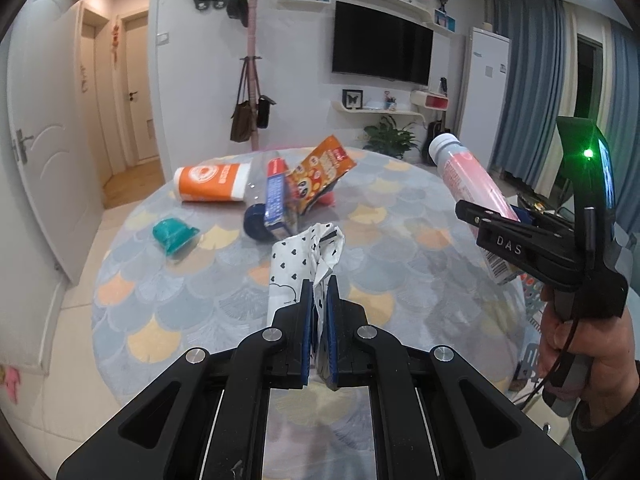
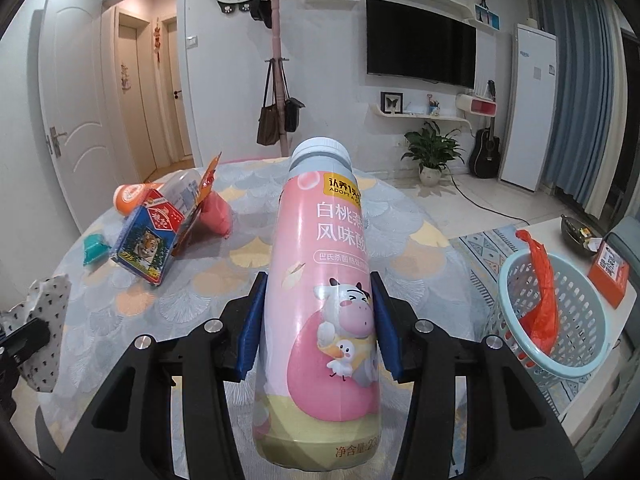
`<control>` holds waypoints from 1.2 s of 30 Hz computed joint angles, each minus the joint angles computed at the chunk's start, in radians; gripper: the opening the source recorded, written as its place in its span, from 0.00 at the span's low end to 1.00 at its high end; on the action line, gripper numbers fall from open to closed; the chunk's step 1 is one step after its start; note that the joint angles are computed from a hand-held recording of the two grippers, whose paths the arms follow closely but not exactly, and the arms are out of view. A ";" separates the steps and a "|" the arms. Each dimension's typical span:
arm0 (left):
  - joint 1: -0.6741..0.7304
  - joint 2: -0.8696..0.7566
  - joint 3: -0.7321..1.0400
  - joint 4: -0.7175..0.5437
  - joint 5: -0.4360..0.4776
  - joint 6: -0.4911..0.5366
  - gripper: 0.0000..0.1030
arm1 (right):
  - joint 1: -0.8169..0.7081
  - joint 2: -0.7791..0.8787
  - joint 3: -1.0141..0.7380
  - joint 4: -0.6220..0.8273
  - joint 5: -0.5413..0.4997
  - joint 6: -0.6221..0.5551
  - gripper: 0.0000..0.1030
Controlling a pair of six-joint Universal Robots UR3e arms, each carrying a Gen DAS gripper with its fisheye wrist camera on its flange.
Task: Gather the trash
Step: 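Lift the pink bottle with the right gripper toward the basket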
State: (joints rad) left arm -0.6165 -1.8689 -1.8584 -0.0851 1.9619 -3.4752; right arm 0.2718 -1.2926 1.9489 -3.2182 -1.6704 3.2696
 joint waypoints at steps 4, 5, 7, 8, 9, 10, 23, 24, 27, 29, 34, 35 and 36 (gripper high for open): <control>-0.017 -0.014 0.033 -0.019 0.009 0.001 0.05 | -0.020 -0.032 0.050 -0.036 0.030 -0.004 0.44; -0.019 -0.016 0.039 -0.022 0.008 0.002 0.05 | -0.026 -0.042 0.063 -0.043 0.039 -0.005 0.44; -0.027 -0.025 0.059 -0.033 0.011 0.003 0.05 | -0.039 -0.061 0.088 -0.059 0.053 -0.007 0.44; -0.031 -0.029 0.067 -0.037 0.013 0.003 0.05 | -0.044 -0.070 0.098 -0.062 0.056 -0.009 0.44; -0.035 -0.034 0.079 -0.046 0.014 0.002 0.05 | -0.048 -0.078 0.104 -0.064 0.060 -0.010 0.44; -0.040 -0.039 0.088 -0.051 0.015 0.000 0.05 | -0.058 -0.090 0.118 -0.069 0.070 -0.011 0.44; -0.081 -0.138 0.256 -0.112 0.006 0.024 0.05 | -0.189 -0.183 0.253 -0.142 0.168 -0.032 0.44; -0.085 -0.152 0.279 -0.118 0.004 0.028 0.05 | -0.195 -0.185 0.260 -0.148 0.170 -0.032 0.44; -0.090 -0.186 0.336 -0.138 -0.009 0.039 0.05 | -0.227 -0.200 0.286 -0.159 0.190 -0.032 0.44; -0.094 -0.209 0.375 -0.155 -0.016 0.044 0.05 | -0.258 -0.210 0.309 -0.169 0.213 -0.041 0.44; -0.110 -0.283 0.503 -0.210 -0.034 0.062 0.05 | -0.334 -0.230 0.362 -0.204 0.261 -0.058 0.44; -0.115 -0.305 0.543 -0.229 -0.037 0.068 0.05 | -0.359 -0.234 0.378 -0.216 0.275 -0.060 0.44; -0.115 -0.317 0.564 -0.237 -0.042 0.073 0.05 | -0.376 -0.238 0.387 -0.221 0.285 -0.062 0.44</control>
